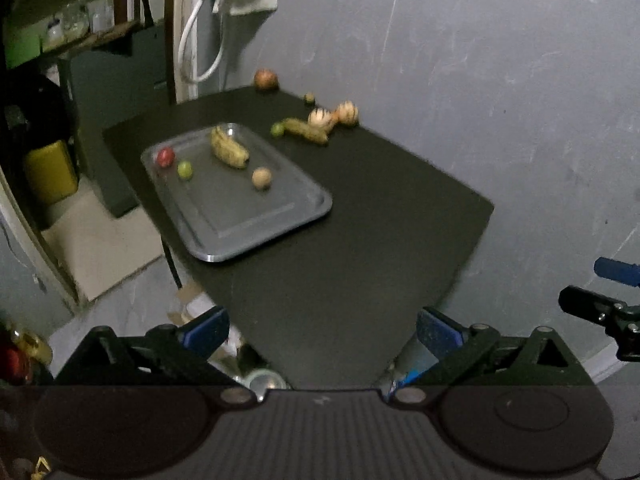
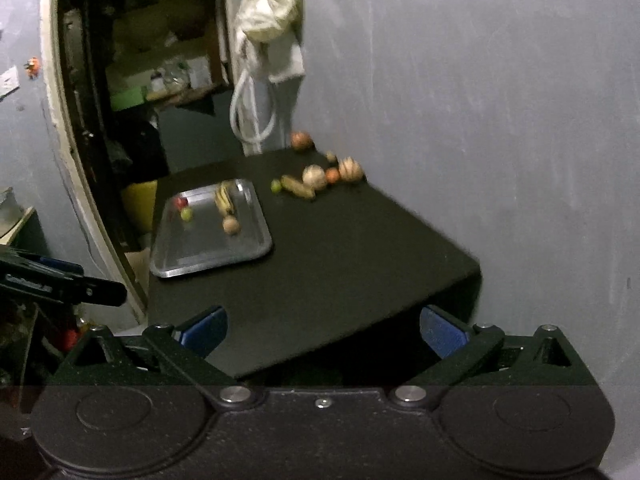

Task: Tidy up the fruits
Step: 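Open both tools and lift them away from the tray, then move both tools toward the striped melons and second banana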

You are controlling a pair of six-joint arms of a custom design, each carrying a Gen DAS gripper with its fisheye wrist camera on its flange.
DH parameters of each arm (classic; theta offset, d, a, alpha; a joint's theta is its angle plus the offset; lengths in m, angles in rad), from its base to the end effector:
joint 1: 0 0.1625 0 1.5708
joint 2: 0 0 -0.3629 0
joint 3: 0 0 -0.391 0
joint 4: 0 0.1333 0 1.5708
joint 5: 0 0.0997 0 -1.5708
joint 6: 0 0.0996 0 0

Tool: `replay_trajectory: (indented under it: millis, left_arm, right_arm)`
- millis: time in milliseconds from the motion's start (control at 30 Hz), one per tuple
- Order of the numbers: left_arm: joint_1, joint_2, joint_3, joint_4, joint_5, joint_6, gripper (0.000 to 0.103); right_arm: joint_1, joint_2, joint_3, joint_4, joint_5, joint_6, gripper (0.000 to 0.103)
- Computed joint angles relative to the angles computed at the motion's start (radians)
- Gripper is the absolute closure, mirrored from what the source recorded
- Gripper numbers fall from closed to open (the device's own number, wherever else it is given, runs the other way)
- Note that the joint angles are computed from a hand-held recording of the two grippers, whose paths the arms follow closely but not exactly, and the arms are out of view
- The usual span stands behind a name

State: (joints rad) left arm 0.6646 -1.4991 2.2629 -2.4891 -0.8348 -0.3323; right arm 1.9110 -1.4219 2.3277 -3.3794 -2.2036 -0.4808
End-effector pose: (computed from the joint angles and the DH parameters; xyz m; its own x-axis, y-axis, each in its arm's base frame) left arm -0.2058 -0.4155 0.1964 -0.7627 0.2925 -0.5768 0.5596 0.7456 -0.3619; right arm 0.2102 -0.3710 0.2422 -0.7157 -0.1206 0.6879 -0.6065 0.5957 -0.5266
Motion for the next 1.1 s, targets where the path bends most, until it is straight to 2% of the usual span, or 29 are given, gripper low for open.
replay_trajectory:
  millis: [100,167,267,367,500,533,600,700,767,900,1000,1100]
  left_arm:
    - [0.011,0.027,-0.047,-0.017,-0.01,0.025,0.001]
    - [0.027,0.046,-0.088,-0.032,-0.029,0.067,0.001]
    - [0.054,0.083,-0.166,-0.044,-0.037,0.171,0.001]
    - [0.097,0.125,-0.273,-0.013,-0.05,0.308,0.001]
    - [0.16,0.198,-0.463,0.063,-0.056,0.502,0.001]
    - [0.178,0.22,-0.517,0.085,-0.065,0.542,0.001]
    - [0.22,0.28,-0.646,0.124,-0.097,0.632,0.001]
    - [0.283,0.387,-0.843,0.149,-0.163,0.758,0.001]
    - [0.325,0.468,-0.981,0.179,-0.227,0.83,0.001]
    - [0.408,0.636,-1.257,0.281,-0.363,0.966,0.001]
    - [0.458,0.768,-1.453,0.386,-0.431,1.027,0.001]
    - [0.495,0.855,-1.574,0.452,-0.475,1.049,0.001]
  right_arm:
    - [0.015,-0.015,-0.095,0.114,0.013,-0.062,0.001]
    - [0.037,-0.008,-0.175,0.186,-0.007,-0.101,0.001]
    - [0.07,0.012,-0.303,0.328,-0.044,-0.106,0.001]
    - [0.109,0.067,-0.466,0.482,-0.101,-0.045,0.001]
    - [0.155,0.175,-0.714,0.715,-0.15,0.156,0.001]
    - [0.167,0.215,-0.784,0.743,-0.162,0.192,0.001]
    - [0.188,0.309,-0.913,0.726,-0.198,0.201,0.001]
    - [0.206,0.468,-1.096,0.642,-0.259,0.098,0.001]
    - [0.201,0.558,-1.195,0.608,-0.278,0.079,0.001]
    - [0.166,0.679,-1.32,0.642,-0.255,0.201,0.001]
    - [0.136,0.744,-1.356,0.666,-0.255,0.272,0.001]
    - [0.098,0.784,-1.356,0.668,-0.243,0.363,0.001]
